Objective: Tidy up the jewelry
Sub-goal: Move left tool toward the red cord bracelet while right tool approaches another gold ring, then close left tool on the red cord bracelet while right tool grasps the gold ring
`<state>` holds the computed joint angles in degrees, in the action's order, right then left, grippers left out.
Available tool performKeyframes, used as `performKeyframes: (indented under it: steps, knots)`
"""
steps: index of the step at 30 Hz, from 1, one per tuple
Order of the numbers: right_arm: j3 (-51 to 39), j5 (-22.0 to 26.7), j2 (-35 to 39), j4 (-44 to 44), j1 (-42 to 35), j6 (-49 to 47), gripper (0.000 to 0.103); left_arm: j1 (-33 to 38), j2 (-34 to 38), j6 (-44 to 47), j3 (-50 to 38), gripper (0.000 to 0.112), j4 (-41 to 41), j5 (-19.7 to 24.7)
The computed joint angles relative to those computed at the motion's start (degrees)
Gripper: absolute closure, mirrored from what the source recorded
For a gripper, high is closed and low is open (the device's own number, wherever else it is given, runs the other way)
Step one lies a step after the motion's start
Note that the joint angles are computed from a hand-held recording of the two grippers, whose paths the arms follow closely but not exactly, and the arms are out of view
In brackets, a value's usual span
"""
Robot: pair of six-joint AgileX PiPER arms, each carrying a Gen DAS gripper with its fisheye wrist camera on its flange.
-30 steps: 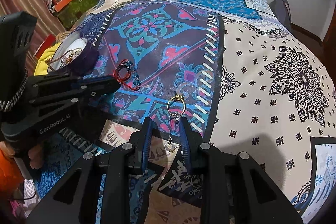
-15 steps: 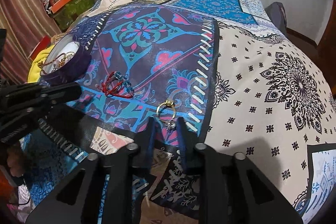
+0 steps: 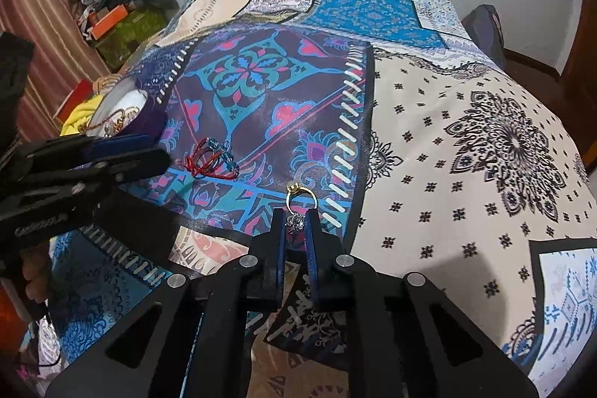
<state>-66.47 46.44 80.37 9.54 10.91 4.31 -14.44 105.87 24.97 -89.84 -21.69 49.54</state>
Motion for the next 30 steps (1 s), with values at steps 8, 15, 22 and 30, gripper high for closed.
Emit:
performKeyframes:
  steps: [8,15,22,30]
  knots:
    - [1.11,-0.41,-1.95,2.02,-1.68,-1.89,0.094,-2.75,3.93,0.76,-5.32,0.079,-2.14,5.48]
    - [2.17,-0.60,-2.90,3.45,-2.59,-3.99,0.094,-5.16,5.54,-2.50,-5.13,0.079,0.15,4.57]
    - [3.06,-1.20,-3.50,5.67,-3.52,-6.03,0.094,-3.35,9.37,-5.01,-10.79,0.079,-0.23,6.04]
    - [3.56,-1.50,-3.78,6.39,-4.01,-6.77,0.094,-6.22,9.48,-8.05,-10.78,0.080,7.11,2.51]
